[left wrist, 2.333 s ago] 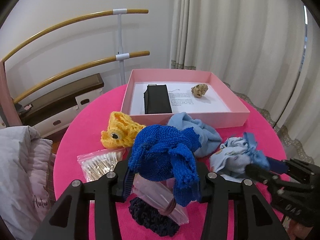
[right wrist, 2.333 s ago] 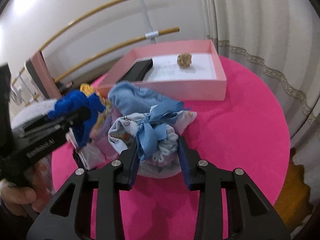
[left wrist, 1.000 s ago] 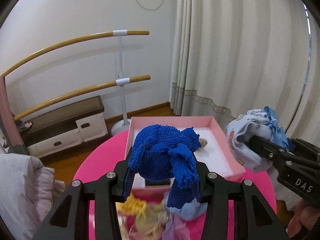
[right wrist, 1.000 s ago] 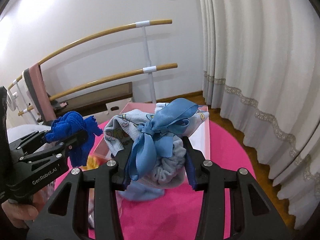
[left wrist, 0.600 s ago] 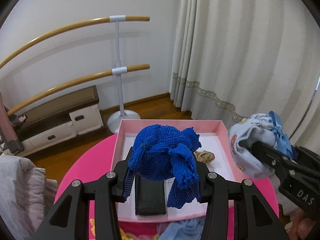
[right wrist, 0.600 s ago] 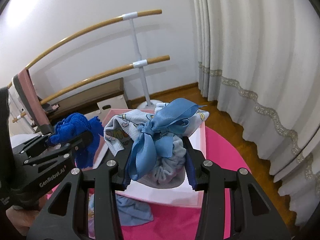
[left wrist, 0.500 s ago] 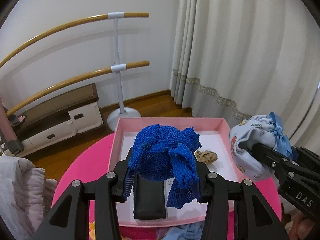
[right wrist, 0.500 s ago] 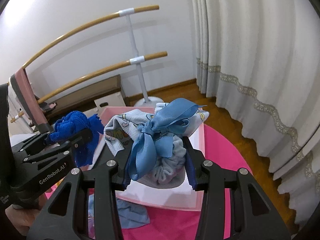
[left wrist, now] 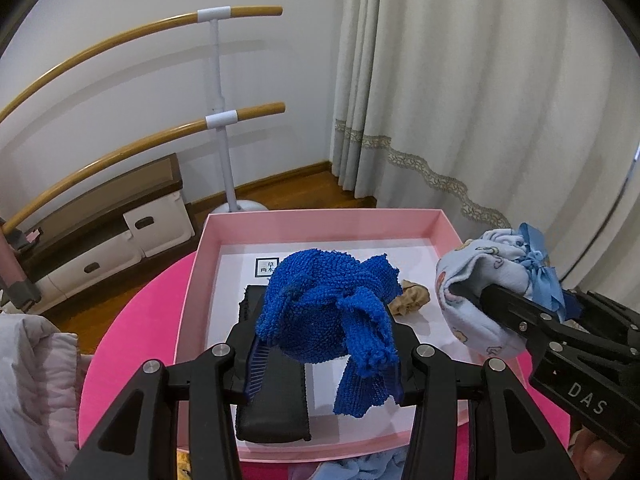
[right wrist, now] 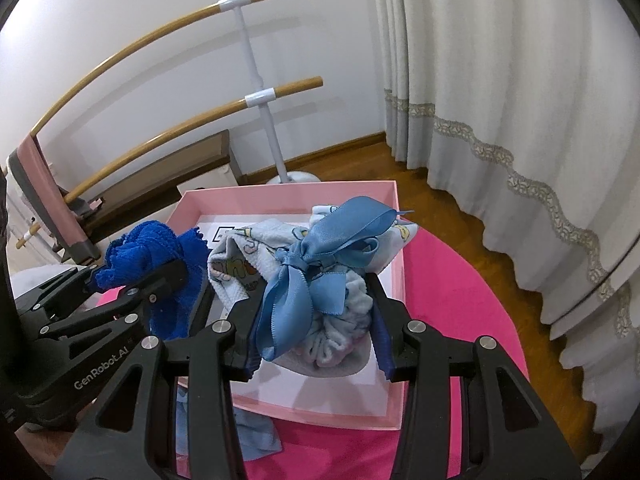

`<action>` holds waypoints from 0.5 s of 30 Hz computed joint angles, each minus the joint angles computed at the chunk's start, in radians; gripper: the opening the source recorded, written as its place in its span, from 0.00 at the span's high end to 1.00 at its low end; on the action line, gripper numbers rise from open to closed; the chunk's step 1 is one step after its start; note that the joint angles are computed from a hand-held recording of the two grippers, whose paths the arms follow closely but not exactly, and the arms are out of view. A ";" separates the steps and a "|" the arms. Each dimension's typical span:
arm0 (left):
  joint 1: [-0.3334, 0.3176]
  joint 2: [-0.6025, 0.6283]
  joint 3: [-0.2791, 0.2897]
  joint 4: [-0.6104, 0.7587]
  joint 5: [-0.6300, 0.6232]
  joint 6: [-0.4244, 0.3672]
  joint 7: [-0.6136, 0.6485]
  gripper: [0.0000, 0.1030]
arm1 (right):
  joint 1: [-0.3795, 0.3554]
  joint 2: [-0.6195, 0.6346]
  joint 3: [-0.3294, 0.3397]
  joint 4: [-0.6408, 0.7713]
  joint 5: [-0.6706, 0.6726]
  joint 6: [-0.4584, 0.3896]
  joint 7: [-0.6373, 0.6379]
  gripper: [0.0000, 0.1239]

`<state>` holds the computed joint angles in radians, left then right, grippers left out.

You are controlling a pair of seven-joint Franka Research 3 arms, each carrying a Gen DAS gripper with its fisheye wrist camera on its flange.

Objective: Organize soft objects
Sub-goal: 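Carry the hat and patterned cloth into the pink box and release both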

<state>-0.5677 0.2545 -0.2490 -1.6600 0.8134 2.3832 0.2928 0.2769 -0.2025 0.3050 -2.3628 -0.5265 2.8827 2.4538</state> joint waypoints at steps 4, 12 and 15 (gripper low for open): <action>-0.002 -0.015 -0.004 -0.025 0.003 -0.001 -0.006 0.47 | 0.014 0.015 -0.009 0.010 0.023 -0.010 -0.021 0.66; -0.006 -0.071 -0.011 -0.090 0.061 -0.024 -0.091 0.17 | 0.042 0.034 -0.033 0.018 0.073 -0.012 -0.047 0.45; 0.004 -0.139 -0.023 -0.166 0.105 -0.008 -0.173 0.05 | 0.023 0.015 -0.023 -0.003 0.052 0.015 0.006 0.20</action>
<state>-0.5635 0.1160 -0.2720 -1.8259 0.9185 2.3755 0.1198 0.3003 -0.1875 0.2821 -2.3662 -0.4745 2.8974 2.4601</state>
